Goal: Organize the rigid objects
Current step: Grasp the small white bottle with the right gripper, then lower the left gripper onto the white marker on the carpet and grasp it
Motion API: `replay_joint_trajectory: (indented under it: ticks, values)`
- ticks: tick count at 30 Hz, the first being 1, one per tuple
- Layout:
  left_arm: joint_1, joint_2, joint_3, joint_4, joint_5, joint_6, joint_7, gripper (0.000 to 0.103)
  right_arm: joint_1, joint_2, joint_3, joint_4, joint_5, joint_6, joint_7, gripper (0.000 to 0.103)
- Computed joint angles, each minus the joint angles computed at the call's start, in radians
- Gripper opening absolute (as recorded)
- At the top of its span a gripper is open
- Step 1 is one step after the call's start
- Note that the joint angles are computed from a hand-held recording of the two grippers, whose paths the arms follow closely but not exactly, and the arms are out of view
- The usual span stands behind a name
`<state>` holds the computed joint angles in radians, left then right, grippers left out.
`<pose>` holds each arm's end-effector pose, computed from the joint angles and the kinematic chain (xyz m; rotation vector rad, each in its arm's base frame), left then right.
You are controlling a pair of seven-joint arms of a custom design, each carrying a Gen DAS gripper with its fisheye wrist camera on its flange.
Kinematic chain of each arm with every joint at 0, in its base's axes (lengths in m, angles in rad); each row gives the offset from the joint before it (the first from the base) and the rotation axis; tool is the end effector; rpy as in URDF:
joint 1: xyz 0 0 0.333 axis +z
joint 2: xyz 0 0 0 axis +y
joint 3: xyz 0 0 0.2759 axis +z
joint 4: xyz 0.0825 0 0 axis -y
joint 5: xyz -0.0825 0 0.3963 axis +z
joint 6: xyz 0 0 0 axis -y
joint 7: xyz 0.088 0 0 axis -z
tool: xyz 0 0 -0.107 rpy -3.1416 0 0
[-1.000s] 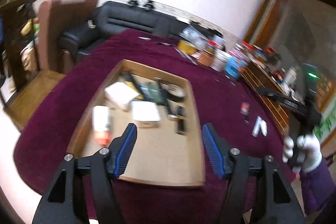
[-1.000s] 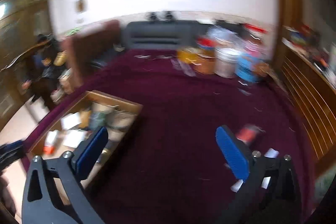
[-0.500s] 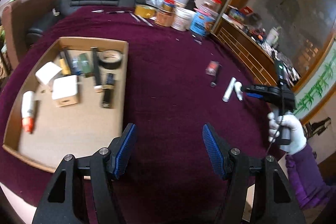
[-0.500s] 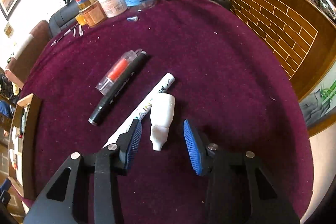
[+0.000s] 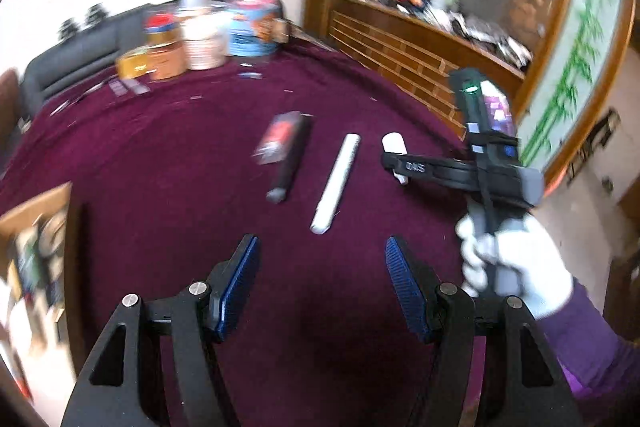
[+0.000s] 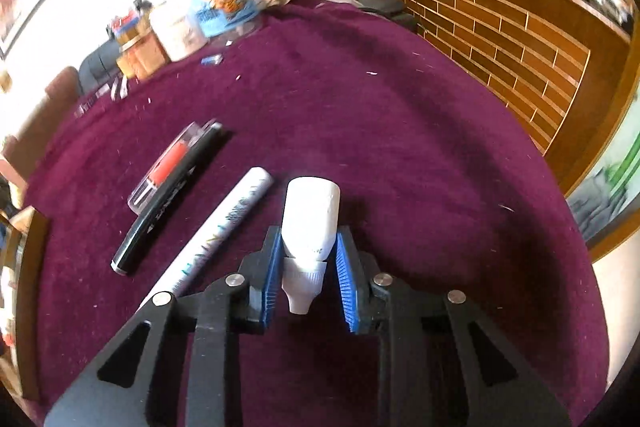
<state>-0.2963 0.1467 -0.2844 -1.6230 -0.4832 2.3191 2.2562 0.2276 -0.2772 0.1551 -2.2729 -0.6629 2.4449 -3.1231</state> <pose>0.5505 -0.3582 0.5572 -0.7806 2.7582 -1.0690 0.4864 0.1981 0.4730 -0.9820 2.3507 -0.6315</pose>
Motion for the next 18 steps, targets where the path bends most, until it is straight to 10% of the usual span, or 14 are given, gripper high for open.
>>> replay_joint_trajectory:
  ticks: [11,15,18]
  values:
    - [-0.208,0.511,0.016,0.634,0.349,-0.232,-0.171,0.03,-0.061,-0.065,0.005,-0.115,-0.027,0.214,0.095,0.024]
    - [-0.21,0.475,0.012,0.559,0.361,-0.155,-0.161,0.03,-0.065,-0.062,0.01,-0.114,-0.022,0.219,0.081,0.024]
    - [-0.206,0.45,0.009,0.531,0.369,-0.169,-0.163,0.0,-0.067,-0.061,0.013,-0.112,-0.022,0.217,0.081,0.024]
